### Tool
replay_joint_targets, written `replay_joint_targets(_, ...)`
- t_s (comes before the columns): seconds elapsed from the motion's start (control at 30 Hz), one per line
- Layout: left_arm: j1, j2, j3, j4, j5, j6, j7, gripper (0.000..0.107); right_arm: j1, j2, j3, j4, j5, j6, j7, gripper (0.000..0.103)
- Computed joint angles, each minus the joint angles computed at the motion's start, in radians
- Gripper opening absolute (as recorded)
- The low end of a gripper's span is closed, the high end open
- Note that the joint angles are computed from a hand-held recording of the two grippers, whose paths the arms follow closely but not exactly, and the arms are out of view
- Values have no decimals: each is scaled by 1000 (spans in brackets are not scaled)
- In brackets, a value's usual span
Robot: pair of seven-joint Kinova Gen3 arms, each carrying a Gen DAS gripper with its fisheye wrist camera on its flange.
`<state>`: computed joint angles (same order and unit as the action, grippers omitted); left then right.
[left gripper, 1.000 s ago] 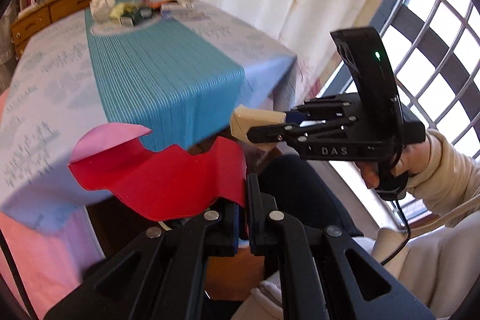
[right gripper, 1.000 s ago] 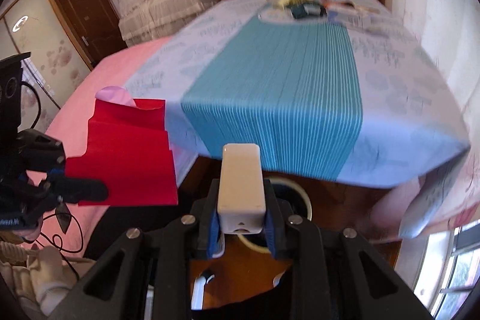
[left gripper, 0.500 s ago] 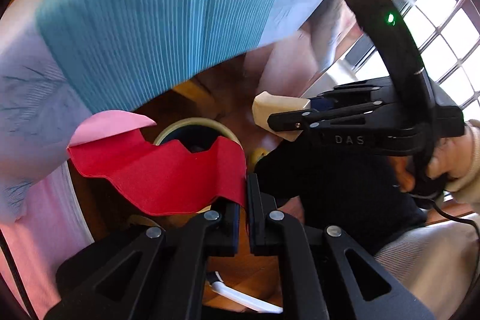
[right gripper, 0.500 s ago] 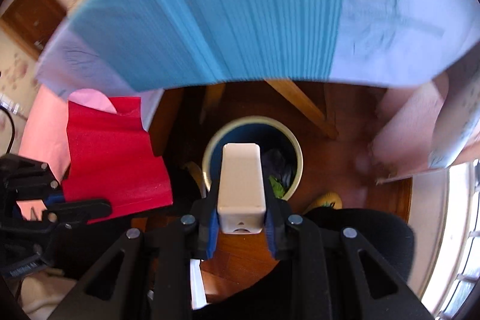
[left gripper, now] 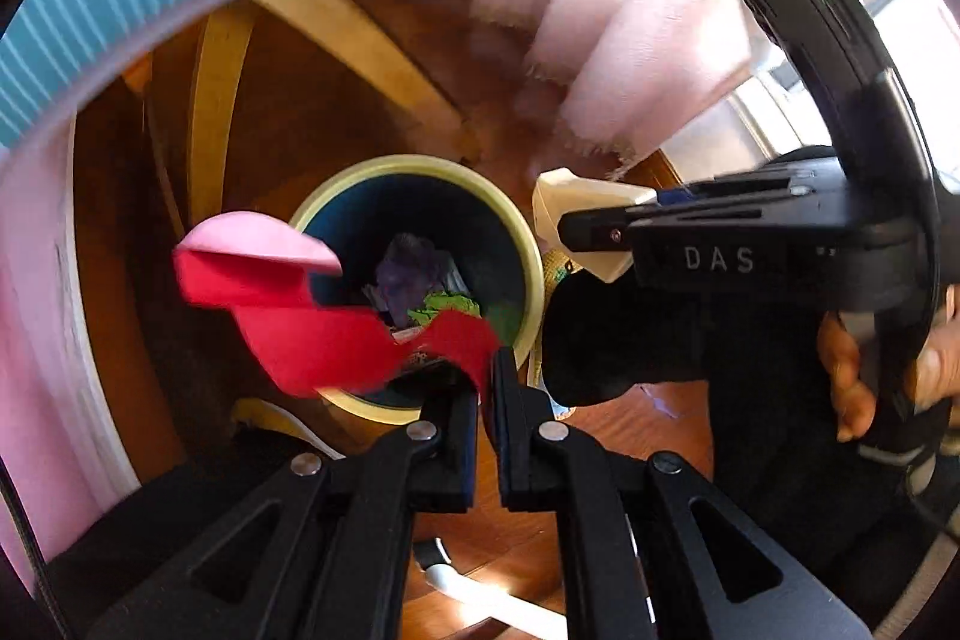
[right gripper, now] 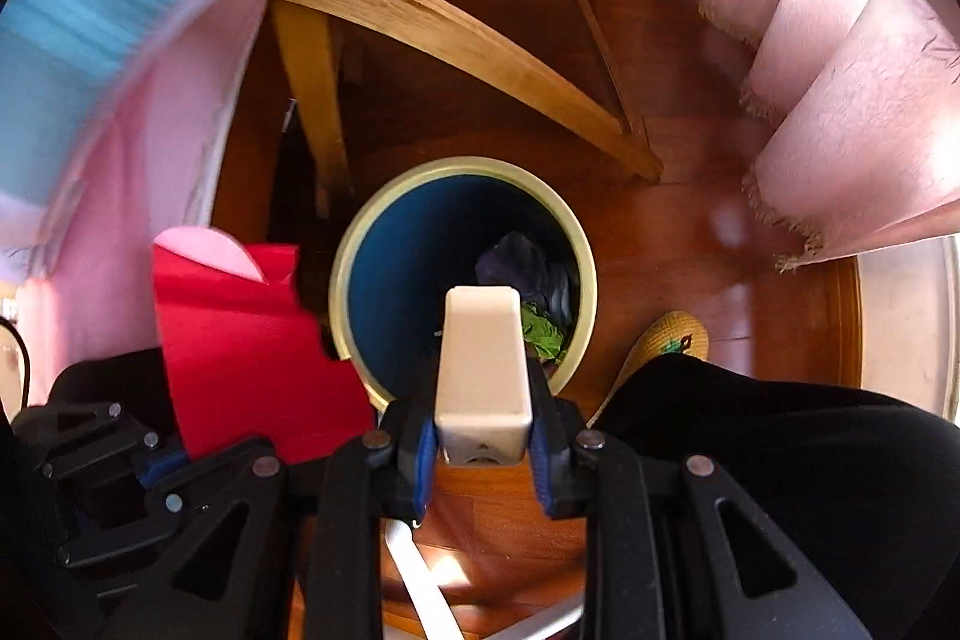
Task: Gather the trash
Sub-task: 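Carry the red paper and sponge over the bin and open both grippers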
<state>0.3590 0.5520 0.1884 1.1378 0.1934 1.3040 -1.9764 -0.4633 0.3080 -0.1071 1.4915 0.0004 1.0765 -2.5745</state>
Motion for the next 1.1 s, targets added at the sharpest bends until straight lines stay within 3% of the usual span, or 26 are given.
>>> replay_joint_targets(0.1, -5, 30, -1, -28, 11, 15, 16, 2, 16, 25, -3, 24, -35, -40, 2, 25)
replay_joint_targets(0.37, -35, 85, -5, -78, 34, 67, 28, 3, 27, 98, -2, -6, -76, -36, 36, 25)
replay_joint_targets(0.57, -21, 92, -11, -82, 18, 50, 44, 12, 32, 115, 4, -14, -94, -35, 41, 25)
replay_joint_targets(0.67, -14, 86, -15, -73, 4, 39, 47, 21, 34, 118, 6, -19, -99, -31, 38, 26)
replay_joint_targets(0.77, -9, 85, -17, -68, -7, 33, 56, 41, 35, 120, 7, -18, -102, -35, 34, 26)
replay_joint_targets(0.83, -7, 83, -19, -68, -11, 30, 66, 75, 39, 120, 5, -15, -109, -40, 36, 26)
replay_joint_targets(0.87, -7, 84, -19, -67, -11, 25, 69, 80, 44, 120, 3, -12, -116, -44, 39, 27)
replay_joint_targets(0.97, -13, 91, -17, -74, -7, 31, 79, 84, 57, 114, -2, 6, -139, -69, 51, 41)
replay_joint_targets(1.03, -12, 96, -20, -80, -11, 38, 89, 85, 57, 109, -3, 13, -143, -83, 54, 60)
replay_joint_targets(1.1, -14, 102, -21, -86, -9, 45, 99, 86, 55, 104, -2, 19, -141, -95, 54, 62)
